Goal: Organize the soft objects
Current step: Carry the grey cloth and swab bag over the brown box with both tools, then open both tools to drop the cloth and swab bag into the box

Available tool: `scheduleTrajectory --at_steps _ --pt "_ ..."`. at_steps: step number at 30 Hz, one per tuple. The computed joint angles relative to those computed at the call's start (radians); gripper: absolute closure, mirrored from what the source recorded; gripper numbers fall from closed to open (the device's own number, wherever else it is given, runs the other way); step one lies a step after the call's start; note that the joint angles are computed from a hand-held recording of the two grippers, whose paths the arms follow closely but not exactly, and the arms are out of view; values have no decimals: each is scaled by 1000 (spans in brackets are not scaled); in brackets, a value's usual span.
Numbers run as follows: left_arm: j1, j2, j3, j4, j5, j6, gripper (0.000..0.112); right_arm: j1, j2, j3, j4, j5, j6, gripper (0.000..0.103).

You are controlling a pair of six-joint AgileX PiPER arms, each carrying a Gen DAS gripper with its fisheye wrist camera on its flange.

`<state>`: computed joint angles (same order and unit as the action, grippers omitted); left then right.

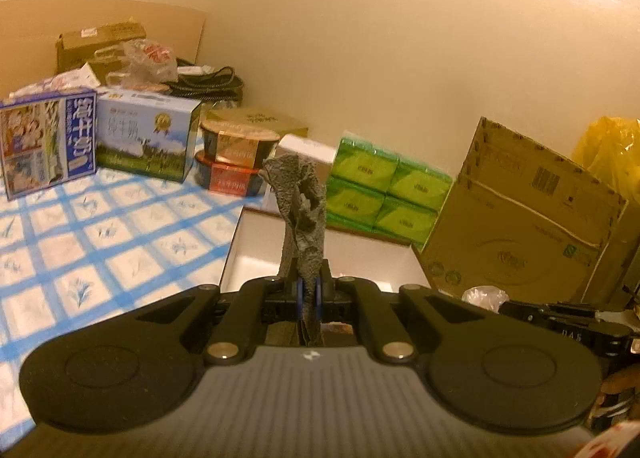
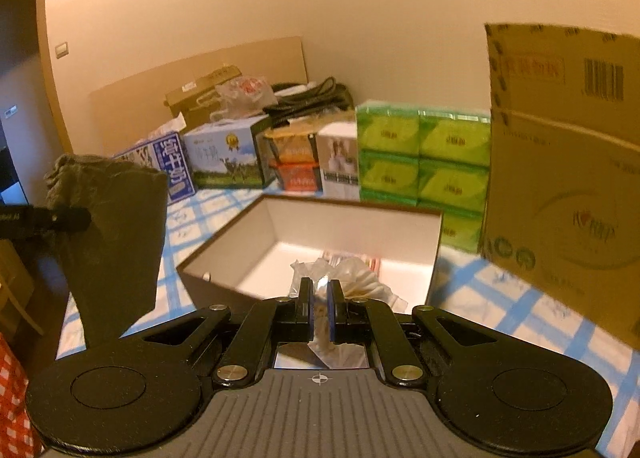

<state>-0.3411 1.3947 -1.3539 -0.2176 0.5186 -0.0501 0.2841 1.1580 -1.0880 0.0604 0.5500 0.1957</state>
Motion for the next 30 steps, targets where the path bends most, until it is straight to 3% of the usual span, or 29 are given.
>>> scheduleTrajectory --at_steps 12,22,25,28,30 --pt "-13 322 -415 42 82 -24 107 -92 199 -177 173 -41 -241 97" --pt "-20 611 -769 126 182 -73 107 -135 365 -273 253 -64 -317 97" --pt "-31 719 -922 151 273 -86 106 -139 403 -290 252 -73 -311 97" --pt "-44 799 -1017 202 332 -113 95 -140 431 -299 247 -78 -299 97" --pt "-45 852 -1087 212 392 -118 94 -141 445 -301 244 -79 -294 97"
